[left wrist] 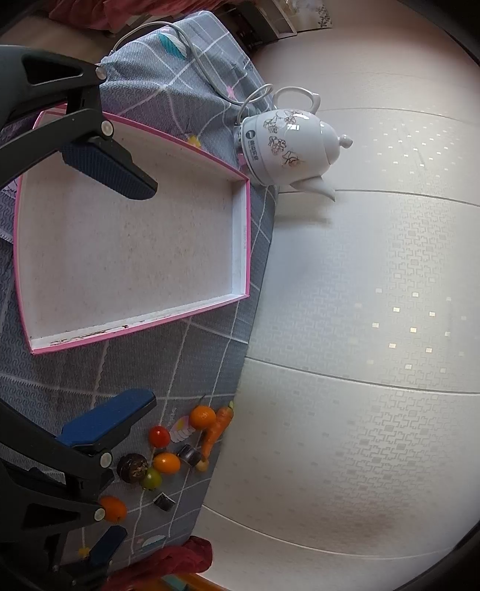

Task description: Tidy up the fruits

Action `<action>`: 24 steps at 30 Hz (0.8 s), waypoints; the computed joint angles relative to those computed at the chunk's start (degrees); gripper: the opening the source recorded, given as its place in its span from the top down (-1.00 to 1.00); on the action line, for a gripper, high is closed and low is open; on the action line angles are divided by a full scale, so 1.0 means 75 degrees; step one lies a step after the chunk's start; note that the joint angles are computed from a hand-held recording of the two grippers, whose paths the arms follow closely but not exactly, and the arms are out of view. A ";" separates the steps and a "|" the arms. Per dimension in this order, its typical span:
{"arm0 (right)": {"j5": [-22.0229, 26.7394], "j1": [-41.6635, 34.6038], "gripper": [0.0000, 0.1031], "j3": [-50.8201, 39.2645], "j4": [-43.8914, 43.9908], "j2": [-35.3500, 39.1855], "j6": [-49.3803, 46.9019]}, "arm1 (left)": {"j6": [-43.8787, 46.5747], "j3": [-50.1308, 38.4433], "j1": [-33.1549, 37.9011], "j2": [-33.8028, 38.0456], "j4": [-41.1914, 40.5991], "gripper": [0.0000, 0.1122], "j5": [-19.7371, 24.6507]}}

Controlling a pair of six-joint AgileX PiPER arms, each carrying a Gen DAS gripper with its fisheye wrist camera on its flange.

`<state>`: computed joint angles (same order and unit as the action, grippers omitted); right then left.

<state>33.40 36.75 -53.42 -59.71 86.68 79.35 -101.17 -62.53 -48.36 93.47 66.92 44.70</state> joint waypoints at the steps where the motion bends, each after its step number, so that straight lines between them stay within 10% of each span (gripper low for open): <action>1: 0.0015 0.0013 -0.81 0.0001 -0.0026 0.0007 0.0017 | 0.0000 0.0005 0.0004 -0.0005 -0.0004 -0.83 -0.0018; 24: -0.0003 0.0015 -0.81 0.0033 -0.0087 -0.0021 0.0086 | 0.0023 -0.0013 -0.0044 -0.0007 -0.0015 -0.83 -0.0013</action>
